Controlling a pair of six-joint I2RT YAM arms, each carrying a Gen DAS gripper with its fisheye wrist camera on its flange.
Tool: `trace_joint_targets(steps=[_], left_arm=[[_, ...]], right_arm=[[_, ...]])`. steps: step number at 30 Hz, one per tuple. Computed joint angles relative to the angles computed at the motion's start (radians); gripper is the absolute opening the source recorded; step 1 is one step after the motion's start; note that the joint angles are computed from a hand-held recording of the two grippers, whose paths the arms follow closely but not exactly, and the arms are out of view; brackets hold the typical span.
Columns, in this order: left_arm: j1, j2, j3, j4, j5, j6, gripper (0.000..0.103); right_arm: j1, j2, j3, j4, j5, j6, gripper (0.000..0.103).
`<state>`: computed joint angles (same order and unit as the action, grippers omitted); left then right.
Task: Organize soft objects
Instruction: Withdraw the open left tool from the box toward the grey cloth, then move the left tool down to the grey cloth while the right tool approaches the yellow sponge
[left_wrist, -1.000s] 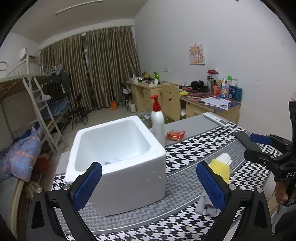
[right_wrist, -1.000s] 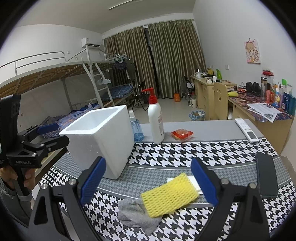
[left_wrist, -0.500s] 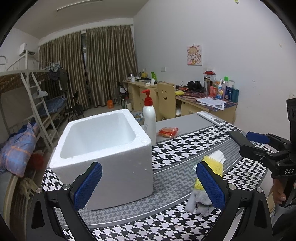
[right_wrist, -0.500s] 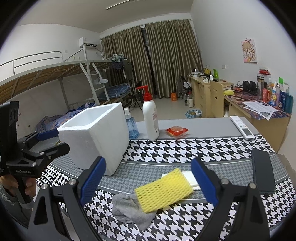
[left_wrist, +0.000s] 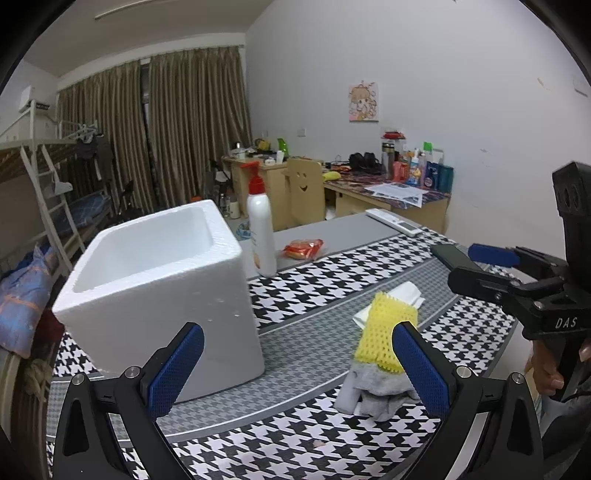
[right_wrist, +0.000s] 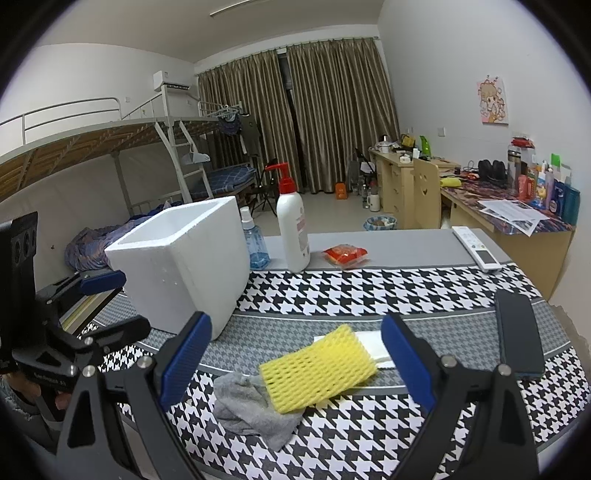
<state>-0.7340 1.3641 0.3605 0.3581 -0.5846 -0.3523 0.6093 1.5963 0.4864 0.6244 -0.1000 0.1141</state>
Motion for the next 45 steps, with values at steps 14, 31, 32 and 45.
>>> trace_joint_targets(steps=[14, 31, 32, 45], left_arm=[[-0.014, 0.115, -0.006, 0.106, 0.058, -0.005, 0.102], [-0.004, 0.28, 0.037, 0.184, 0.13, -0.029, 0.102], [-0.004, 0.289, 0.041, 0.185, 0.134, -0.029, 0.102], [-0.007, 0.375, 0.071, 0.217, 0.18, -0.038, 0.091]], right_arm=[[-0.01, 0.037, -0.004, 0.014, -0.006, 0.003, 0.095], [-0.041, 0.117, 0.011, 0.032, -0.017, 0.003, 0.095], [-0.046, 0.122, 0.013, 0.031, -0.023, 0.004, 0.095], [-0.051, 0.189, 0.039, 0.03, -0.033, 0.007, 0.095]])
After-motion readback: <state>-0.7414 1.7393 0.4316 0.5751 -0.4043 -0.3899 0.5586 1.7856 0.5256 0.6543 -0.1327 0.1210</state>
